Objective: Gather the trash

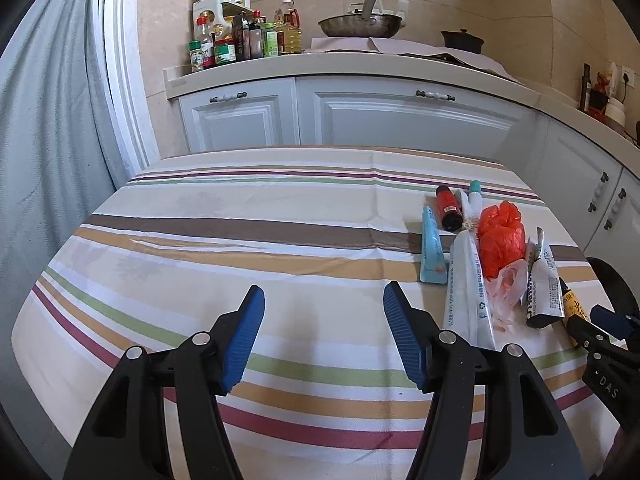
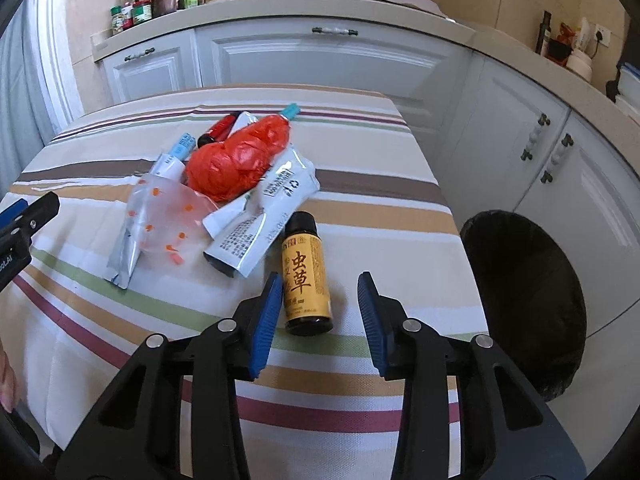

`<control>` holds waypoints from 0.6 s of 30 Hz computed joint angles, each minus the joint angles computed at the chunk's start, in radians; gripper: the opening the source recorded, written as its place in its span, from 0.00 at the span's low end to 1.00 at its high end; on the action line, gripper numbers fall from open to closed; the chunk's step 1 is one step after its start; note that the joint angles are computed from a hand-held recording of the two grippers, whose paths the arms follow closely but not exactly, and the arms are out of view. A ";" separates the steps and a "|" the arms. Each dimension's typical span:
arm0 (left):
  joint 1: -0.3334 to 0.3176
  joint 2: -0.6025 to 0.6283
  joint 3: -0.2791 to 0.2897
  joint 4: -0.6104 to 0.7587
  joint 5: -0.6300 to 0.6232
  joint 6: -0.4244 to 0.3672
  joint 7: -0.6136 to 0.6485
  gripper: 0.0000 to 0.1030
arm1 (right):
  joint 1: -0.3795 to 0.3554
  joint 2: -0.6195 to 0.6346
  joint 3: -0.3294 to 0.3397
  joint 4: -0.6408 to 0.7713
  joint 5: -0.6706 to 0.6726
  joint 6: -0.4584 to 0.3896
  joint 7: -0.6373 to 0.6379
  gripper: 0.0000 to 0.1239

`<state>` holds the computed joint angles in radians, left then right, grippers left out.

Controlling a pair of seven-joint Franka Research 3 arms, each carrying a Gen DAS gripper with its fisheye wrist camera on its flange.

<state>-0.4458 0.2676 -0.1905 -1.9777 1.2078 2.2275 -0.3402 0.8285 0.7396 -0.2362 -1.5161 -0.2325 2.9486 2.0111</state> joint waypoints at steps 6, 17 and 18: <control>-0.006 0.019 0.000 0.019 0.001 0.014 0.015 0.60 | -0.018 0.006 0.020 0.005 0.013 0.012 -0.032 0.19; -0.027 0.068 0.010 0.080 -0.003 0.062 0.058 0.62 | -0.001 -0.019 -0.024 -0.055 0.058 0.075 -0.032 0.19; -0.031 0.074 0.012 0.088 -0.004 0.064 0.064 0.63 | 0.000 -0.022 -0.028 -0.060 0.063 0.080 -0.032 0.19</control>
<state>-0.4772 0.3419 -0.1789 -1.8899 1.2034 2.2910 -0.2759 0.8286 0.7180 -0.2639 -1.5762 -0.1700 3.0289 1.9791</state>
